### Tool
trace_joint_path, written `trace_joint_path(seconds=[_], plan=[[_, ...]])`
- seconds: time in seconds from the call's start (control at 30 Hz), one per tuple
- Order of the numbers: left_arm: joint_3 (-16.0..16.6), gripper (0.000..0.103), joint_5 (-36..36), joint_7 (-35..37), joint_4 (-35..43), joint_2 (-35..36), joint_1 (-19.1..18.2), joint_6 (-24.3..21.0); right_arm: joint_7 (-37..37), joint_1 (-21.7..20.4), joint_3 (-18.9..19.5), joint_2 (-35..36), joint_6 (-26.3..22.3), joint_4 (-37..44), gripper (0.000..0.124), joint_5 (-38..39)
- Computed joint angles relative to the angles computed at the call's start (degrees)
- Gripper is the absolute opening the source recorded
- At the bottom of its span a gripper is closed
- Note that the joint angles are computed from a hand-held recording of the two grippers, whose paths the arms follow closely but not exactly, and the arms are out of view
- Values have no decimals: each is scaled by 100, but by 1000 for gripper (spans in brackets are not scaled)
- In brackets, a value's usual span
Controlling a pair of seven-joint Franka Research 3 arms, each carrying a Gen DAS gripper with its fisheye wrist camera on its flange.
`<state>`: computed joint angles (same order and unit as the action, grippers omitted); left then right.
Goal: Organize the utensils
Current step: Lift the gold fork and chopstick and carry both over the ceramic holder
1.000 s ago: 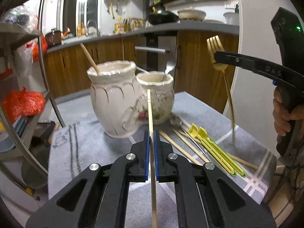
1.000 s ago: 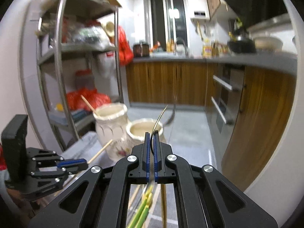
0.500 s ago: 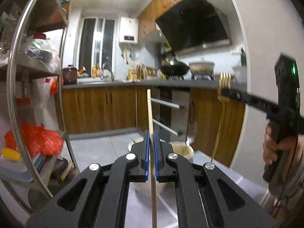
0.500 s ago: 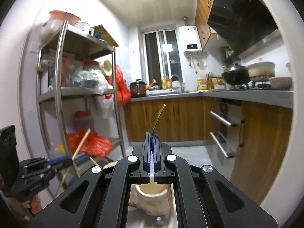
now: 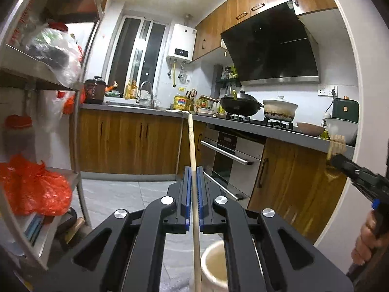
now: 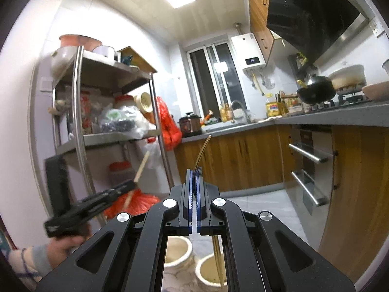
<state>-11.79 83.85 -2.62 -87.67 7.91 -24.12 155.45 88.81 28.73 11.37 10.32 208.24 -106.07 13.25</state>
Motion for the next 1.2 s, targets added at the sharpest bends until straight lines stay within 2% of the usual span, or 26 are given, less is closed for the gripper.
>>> trace_joint_path(seconds=[0.07, 0.23, 0.33, 0.47, 0.63, 0.83, 0.97, 1.03, 1.17, 1.2], plan=[[19, 4, -216, 243, 368, 341, 11, 112, 417, -201, 106, 4, 23, -14, 3, -392], [288, 4, -518, 424, 946, 921, -178, 467, 950, -354, 137, 16, 352, -49, 3, -843], [493, 4, -575, 283, 1185, 1172, -338, 677, 817, -236, 44, 108, 473, 21, 3, -663], [701, 4, -736, 255, 1374, 1382, -489, 849, 1165, -359, 97, 254, 252, 155, 3, -860], [847, 4, -1029, 497, 1348, 1445, -592, 918, 1027, -339, 80, 453, -289, 393, 3, -751], [910, 4, -1014, 687, 1153, 1299, -676, 798, 1309, -712, 414, 668, -955, 600, 3, -947], [857, 4, -965, 717, 1020, 1203, -637, 733, 1118, -692, 434, 787, -1403, 757, 3, -769], [833, 4, -937, 690, 965, 1161, -613, 710, 996, -803, 588, 846, -1530, 810, 3, -695], [783, 4, -880, 617, 859, 1089, -556, 684, 688, -550, 364, 861, -1527, 861, 3, -418], [776, 4, -842, 584, 825, 1067, -550, 671, 613, -396, 207, 858, -1522, 870, 3, -305]])
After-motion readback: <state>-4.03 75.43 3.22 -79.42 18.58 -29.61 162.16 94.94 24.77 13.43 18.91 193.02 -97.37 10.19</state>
